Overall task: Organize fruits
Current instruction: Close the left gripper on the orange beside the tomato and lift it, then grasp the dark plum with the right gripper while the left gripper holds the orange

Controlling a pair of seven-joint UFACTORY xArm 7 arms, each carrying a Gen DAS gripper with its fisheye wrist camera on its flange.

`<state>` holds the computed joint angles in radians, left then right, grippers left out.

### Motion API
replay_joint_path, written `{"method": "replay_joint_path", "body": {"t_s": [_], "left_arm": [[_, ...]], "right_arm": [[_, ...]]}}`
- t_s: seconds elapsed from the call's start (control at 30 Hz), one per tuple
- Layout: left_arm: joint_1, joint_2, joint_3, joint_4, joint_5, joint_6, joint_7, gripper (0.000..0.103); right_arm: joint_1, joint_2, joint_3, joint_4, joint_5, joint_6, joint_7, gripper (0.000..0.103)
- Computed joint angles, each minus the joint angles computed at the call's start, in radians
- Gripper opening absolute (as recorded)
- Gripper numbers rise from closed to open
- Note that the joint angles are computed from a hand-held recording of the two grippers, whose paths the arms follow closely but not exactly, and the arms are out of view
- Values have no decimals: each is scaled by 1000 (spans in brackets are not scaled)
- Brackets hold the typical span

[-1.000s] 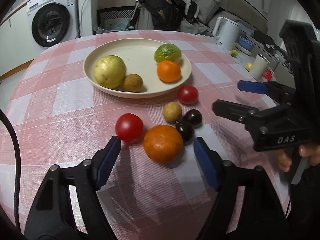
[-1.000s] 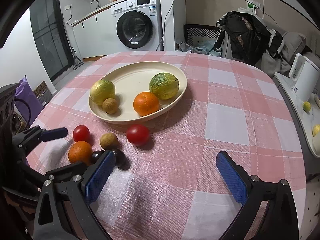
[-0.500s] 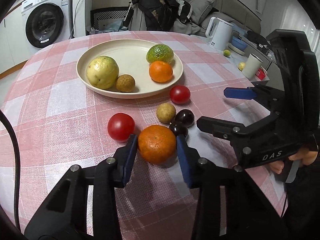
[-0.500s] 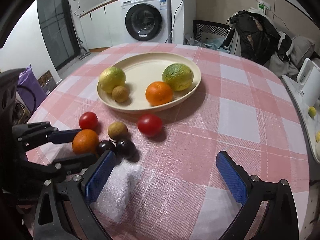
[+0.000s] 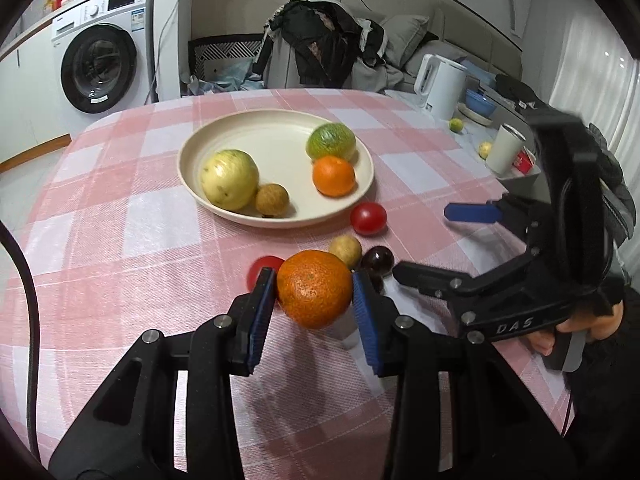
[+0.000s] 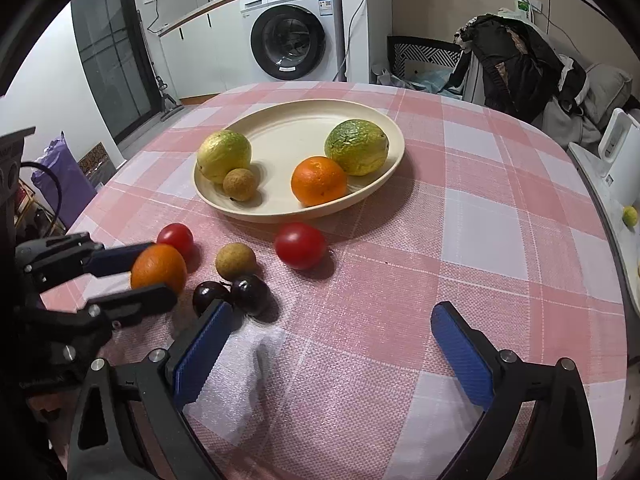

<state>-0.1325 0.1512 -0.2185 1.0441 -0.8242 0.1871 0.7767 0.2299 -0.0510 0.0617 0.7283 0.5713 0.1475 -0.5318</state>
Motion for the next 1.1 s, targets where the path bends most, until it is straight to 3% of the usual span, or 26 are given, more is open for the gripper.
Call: {"method": "replay_joint_path", "body": {"t_s": [0.43,0.77,0.9,1.0,1.1], "left_arm": [[7,-23,16,-11,-27,-3,13,36],[1,-24,21,-14,-26,-13,9,36],[3,-21,20,-9,-24,-12,10,36],[3,-21,20,-9,-21,-10,10,36],[3,-21,19,-10,-21,-10,8,36]], "right_arm": [[-27,21,33,-20,-352,-63,291,102],[-51,14,21,-21,-488,-50,416,100],[-84,4,25,-23,-626,-48,543,100],[-59,7,14,-21,-543,-46,461,100],[-65,11,24,-21,-602,-43,486,100]]}}
